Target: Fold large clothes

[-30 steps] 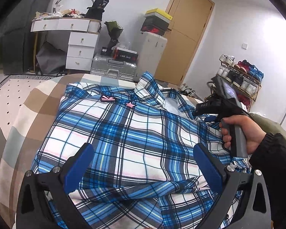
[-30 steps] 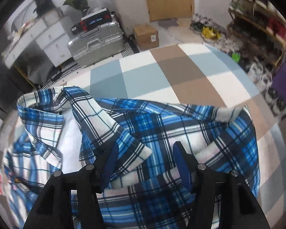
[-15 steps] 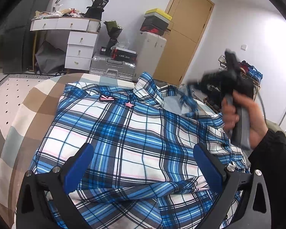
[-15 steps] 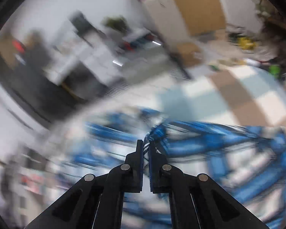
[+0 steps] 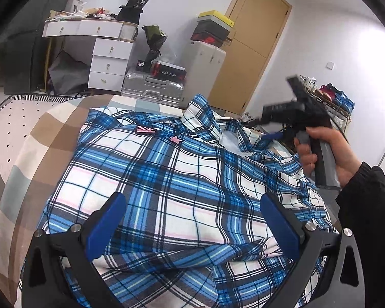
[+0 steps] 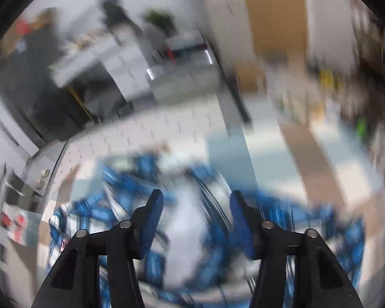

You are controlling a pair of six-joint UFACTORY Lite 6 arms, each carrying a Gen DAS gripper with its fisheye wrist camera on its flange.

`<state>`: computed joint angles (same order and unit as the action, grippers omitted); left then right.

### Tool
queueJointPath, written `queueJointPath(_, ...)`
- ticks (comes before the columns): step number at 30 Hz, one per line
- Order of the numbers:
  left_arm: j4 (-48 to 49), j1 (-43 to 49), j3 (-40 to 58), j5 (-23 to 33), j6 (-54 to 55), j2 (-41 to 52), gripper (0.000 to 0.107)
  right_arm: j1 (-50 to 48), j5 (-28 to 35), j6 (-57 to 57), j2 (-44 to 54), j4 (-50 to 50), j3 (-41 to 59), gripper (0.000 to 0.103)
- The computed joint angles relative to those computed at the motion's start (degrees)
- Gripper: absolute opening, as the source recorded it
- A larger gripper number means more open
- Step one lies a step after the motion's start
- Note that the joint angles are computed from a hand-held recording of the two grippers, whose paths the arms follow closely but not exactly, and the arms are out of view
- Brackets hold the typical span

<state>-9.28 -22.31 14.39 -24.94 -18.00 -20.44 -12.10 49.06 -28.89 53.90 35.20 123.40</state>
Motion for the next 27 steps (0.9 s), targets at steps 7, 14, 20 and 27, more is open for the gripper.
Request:
queueJointPath(7,2.74,1.27,0.01,0.16,-2.55,0.12,0.101,-3.42,-3.54,3.62,-1.06,-4.12,-5.81,0.053)
queueJointPath(14,2.81,1.23,0.39,0.29,-2.51,0.70,0.101,-4.60,-0.13,-15.54,-6.14,16.32,-14.07,0.001)
queueJointPath(20,3.60,1.51,0.51,0.15,-3.31,1.08,0.101,5.76,-4.79,-19.02,-9.69,19.98,-14.73,0.001)
queueJointPath(27,4.52,1.82,0.34,0.00,-4.17,1.08,0.101,9.21,0.80,4.06,8.99,-0.12,8.15,0.003)
